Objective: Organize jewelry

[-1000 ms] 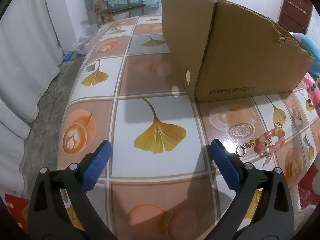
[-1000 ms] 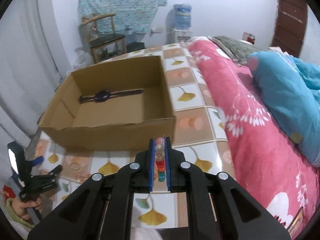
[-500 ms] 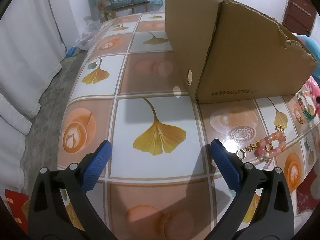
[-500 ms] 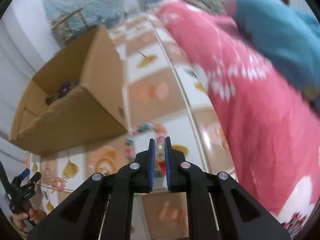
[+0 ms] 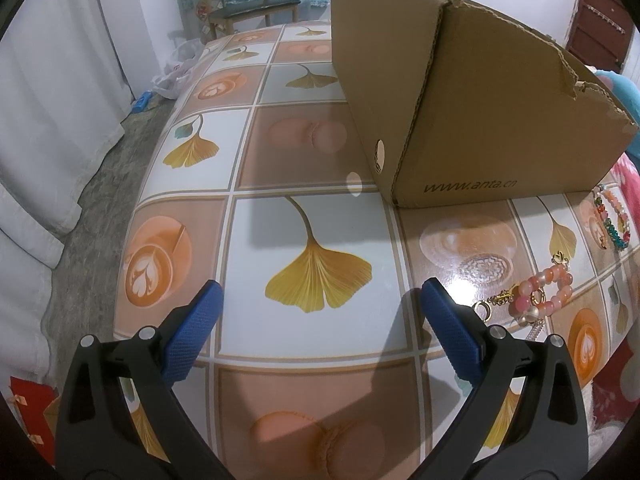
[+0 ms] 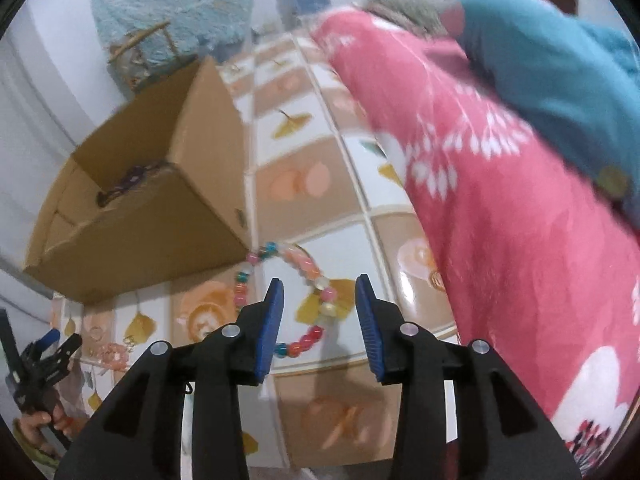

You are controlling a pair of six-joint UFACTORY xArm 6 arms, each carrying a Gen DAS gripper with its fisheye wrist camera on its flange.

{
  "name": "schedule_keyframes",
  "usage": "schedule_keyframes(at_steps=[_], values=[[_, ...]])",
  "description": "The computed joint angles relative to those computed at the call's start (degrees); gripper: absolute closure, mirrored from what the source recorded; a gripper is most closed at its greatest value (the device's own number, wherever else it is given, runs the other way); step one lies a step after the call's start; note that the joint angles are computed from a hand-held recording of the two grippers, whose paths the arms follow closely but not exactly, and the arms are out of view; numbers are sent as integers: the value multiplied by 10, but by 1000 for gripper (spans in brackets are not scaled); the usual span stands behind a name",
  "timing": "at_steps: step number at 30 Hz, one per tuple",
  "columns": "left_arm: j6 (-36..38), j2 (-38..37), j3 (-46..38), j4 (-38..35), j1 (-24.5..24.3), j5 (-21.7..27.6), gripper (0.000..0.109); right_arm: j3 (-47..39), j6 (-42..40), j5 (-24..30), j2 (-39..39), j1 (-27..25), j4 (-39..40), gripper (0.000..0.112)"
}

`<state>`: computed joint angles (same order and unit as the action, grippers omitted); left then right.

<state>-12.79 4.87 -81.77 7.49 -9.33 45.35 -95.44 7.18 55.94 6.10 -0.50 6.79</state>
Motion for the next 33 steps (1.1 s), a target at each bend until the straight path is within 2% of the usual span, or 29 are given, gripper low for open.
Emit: schedule_keyframes(at_steps=[4, 7, 11, 20, 27, 33], values=[[-1, 0, -1, 0, 0, 1, 12, -8, -73, 27, 3, 29, 99, 76], [-2, 0, 0, 1, 0, -1, 12, -23, -116, 74, 24, 60, 180, 76], [-1, -1, 1, 1, 0, 0, 12, -42, -120, 107, 49, 90, 209, 80], [10, -1, 4, -5, 1, -10, 12, -96, -62, 144, 93, 130, 140, 91], [24, -1, 8, -12, 2, -22, 12, -120, -51, 142, 110, 148, 92, 94], [29, -2, 13, -14, 3, -31, 12, -162, -44, 173, 138, 156, 81, 96]])
